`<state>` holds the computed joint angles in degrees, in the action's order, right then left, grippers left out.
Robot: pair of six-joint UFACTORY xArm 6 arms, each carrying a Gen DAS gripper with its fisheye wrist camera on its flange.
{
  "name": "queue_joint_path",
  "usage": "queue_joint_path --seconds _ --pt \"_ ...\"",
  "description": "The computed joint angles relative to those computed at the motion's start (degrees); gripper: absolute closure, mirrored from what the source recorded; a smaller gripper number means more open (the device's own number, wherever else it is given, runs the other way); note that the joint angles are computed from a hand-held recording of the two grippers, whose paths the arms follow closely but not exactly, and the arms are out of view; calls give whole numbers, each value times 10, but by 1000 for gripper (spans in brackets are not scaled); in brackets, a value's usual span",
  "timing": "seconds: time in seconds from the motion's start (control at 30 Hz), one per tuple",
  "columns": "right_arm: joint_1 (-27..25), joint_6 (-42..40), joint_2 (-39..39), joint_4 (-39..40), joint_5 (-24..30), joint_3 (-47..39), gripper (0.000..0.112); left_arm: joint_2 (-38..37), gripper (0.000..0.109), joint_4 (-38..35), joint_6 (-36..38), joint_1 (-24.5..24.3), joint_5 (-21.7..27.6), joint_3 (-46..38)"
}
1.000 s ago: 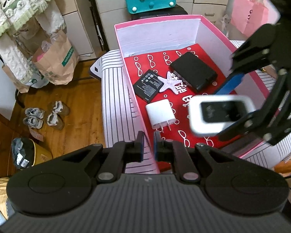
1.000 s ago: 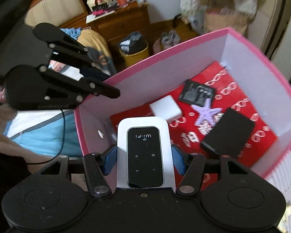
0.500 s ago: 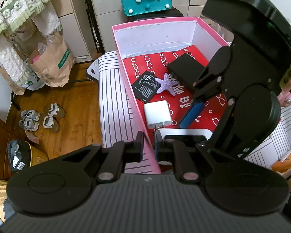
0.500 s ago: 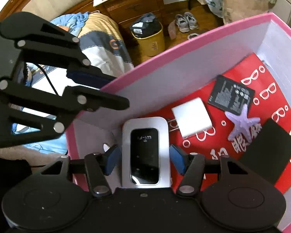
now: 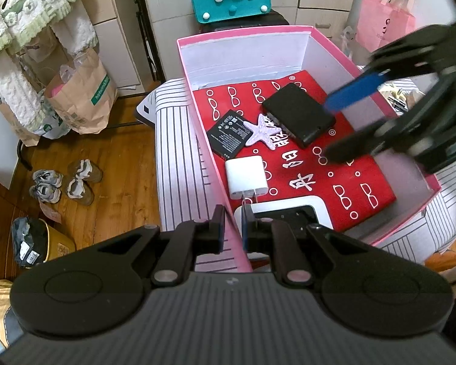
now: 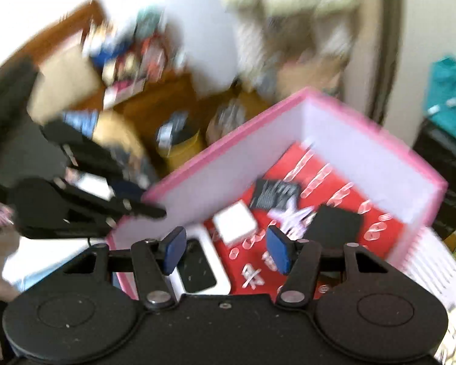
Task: Organize rigid objects
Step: 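Carry the white Wi-Fi router into the pink box and release it, then return the right tool to the table and grasp the beige rounded speaker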
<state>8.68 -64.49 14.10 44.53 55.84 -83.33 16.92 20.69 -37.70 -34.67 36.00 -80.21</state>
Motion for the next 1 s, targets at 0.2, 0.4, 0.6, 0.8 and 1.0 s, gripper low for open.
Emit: queue_joint_path --seconds 0.2,0.4,0.6,0.8,1.0 --pt "-39 -107 -99 117 -101 142 47 9 99 -5 9 -3 23 -18" --pt "-86 -85 -102 125 -122 185 47 26 99 -60 73 -1 76 -59" --pt "-112 -123 -113 200 -228 242 45 51 99 -93 111 -2 143 -114" --pt "-123 -158 -113 250 -353 268 44 69 99 -92 104 -6 182 -147" --pt "-142 -230 -115 310 -399 288 43 69 98 -70 73 -12 178 -144"
